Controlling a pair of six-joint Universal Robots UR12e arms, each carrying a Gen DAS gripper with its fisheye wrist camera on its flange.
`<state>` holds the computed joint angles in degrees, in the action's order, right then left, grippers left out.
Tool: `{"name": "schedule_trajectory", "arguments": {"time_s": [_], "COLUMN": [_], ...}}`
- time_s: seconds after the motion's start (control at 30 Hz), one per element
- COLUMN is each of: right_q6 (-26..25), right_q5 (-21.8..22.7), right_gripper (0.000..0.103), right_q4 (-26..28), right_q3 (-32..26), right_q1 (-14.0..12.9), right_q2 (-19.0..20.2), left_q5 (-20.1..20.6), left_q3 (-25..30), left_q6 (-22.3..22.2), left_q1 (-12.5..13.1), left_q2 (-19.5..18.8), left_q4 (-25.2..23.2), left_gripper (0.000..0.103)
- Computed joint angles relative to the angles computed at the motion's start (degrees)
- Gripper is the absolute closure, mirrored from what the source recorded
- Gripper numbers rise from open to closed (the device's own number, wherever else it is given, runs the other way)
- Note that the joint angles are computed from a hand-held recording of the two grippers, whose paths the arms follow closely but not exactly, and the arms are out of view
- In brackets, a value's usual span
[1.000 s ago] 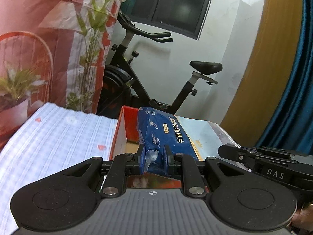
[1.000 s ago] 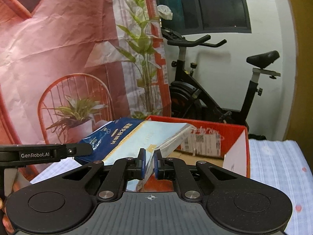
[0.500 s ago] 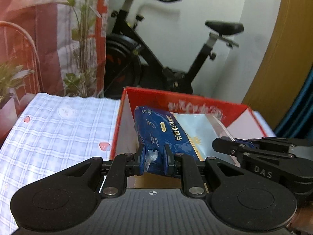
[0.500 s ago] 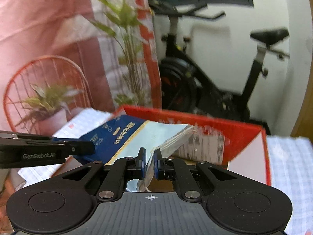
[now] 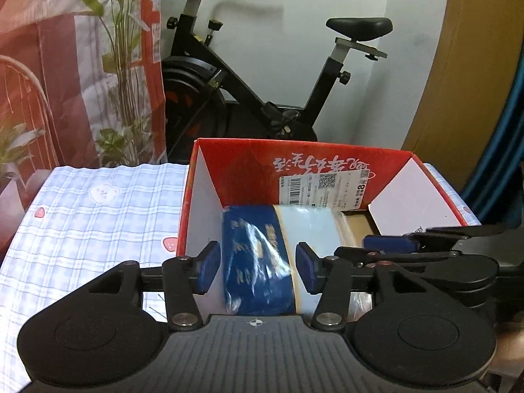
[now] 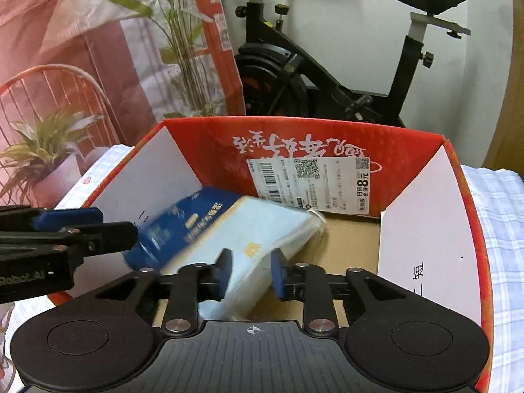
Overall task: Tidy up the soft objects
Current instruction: 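Lower the packet into the red box and open the left tool, then move the left tool back to the pile and close on the black glove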
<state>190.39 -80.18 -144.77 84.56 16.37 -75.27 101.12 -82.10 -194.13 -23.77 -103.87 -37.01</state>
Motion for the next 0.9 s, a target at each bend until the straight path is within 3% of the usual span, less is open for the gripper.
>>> {"name": "schedule_trajectory", "arguments": {"time_s": [0.07,0.33,0.43,0.5,0.57,0.7,0.9], "right_q6": [-0.7,-3.3,-4.5,-6.0,-7.0,-6.0,-6.1], "right_q5": [-1.8,-3.8,-3.7,-3.8,-4.1,-4.8,-4.8], "right_gripper": [0.061,0.056,0.046,0.035,0.025,0.001,0.0], "right_q4": [0.3,-1.8,-2.5,-3.3,-4.6,-7.4,-10.2], "right_q3": [0.0,3.0,4.6,5.6,6.8,9.2,12.3], "right_q1": [0.5,0.8,0.8,0.9,1.0,1.1,1.6], "right_q2": [-0.3,-3.4,-5.3,-6.5,-7.7,-10.0,-12.8], "left_q5": [0.5,1.1,1.1,0.9,1.7,1.9,3.5], "left_q3": [-0.3,-2.7,-4.0,-5.2,-6.2,-7.6,-10.2], "left_q6": [0.3,0.0,0.0,0.1,-0.2,-0.7,-2.7], "left_q1": [-0.3,-1.2,-1.6,-1.9,-2.3,-2.8,-3.6], "left_q2": [0.4,3.0,4.2,5.1,5.9,7.4,9.5], "left_q4": [0.2,2.7,4.1,5.1,5.8,5.3,5.6], "left_gripper": [0.05,0.049,0.037,0.016,0.005,0.0,0.0]}}
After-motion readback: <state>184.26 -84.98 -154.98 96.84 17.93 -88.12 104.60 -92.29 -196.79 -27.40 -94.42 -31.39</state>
